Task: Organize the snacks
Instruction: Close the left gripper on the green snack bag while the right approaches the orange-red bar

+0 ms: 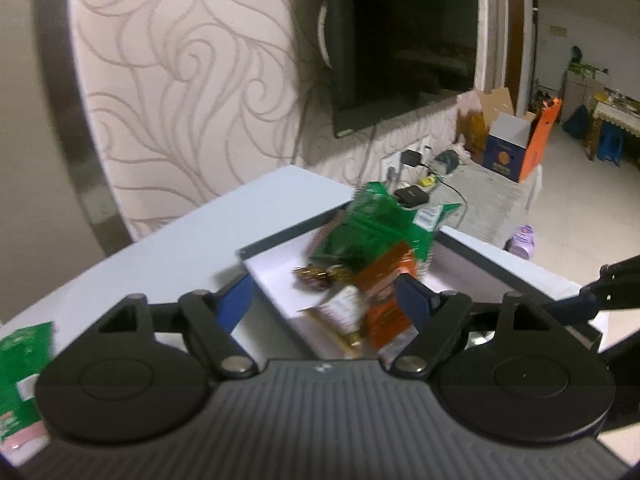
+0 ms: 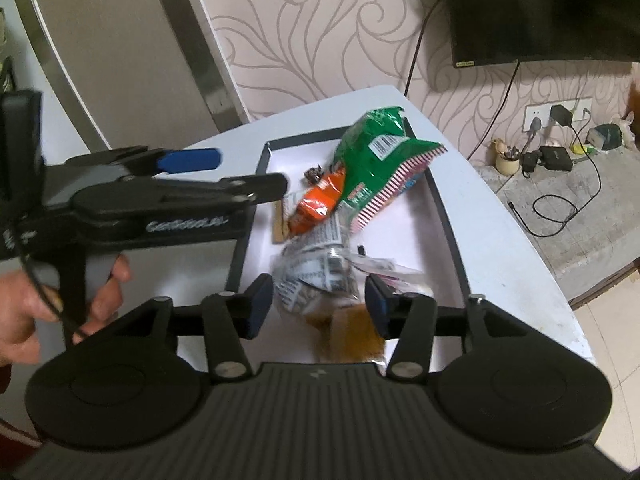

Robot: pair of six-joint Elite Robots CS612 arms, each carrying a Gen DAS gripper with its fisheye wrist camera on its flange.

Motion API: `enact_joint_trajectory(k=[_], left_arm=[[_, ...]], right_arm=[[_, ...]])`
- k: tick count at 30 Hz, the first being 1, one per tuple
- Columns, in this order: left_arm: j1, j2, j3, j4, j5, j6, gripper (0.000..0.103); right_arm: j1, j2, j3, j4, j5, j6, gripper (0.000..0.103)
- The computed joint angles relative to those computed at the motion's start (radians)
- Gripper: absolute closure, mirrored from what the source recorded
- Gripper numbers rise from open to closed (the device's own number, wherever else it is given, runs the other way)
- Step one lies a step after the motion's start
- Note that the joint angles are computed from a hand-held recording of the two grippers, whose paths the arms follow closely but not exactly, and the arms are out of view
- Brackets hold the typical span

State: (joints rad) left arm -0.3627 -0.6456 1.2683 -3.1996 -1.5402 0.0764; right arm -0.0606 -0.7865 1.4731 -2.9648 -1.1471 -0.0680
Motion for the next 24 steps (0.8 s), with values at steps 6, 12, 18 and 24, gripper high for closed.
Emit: enact_joint_trajectory(k=[6, 12, 18, 24], left_arm=[[0.026, -0.047, 0.098, -0.097, 0.091, -0.050, 0.023], [0.087, -0.071, 0.165, -0.157, 0.166, 0.001, 0.021], [0.173, -0.075, 0.123, -0.021, 0.094, -0.039, 0.021], [0.189, -0.042, 0.057, 0.128, 0.115, -0.293, 0.021]], right_arm=[[0.018, 0.005, -0.018, -0.010, 0.017, 0.027, 0.035], [0.048, 0.011, -0.050, 0.045, 0.080, -0.033, 0.030], [0.075, 0.009, -0.061, 0.121, 0.081, -0.080, 0.029], [0.091, 0.021, -0.091, 0.143, 0.074, -0.058, 0.028]])
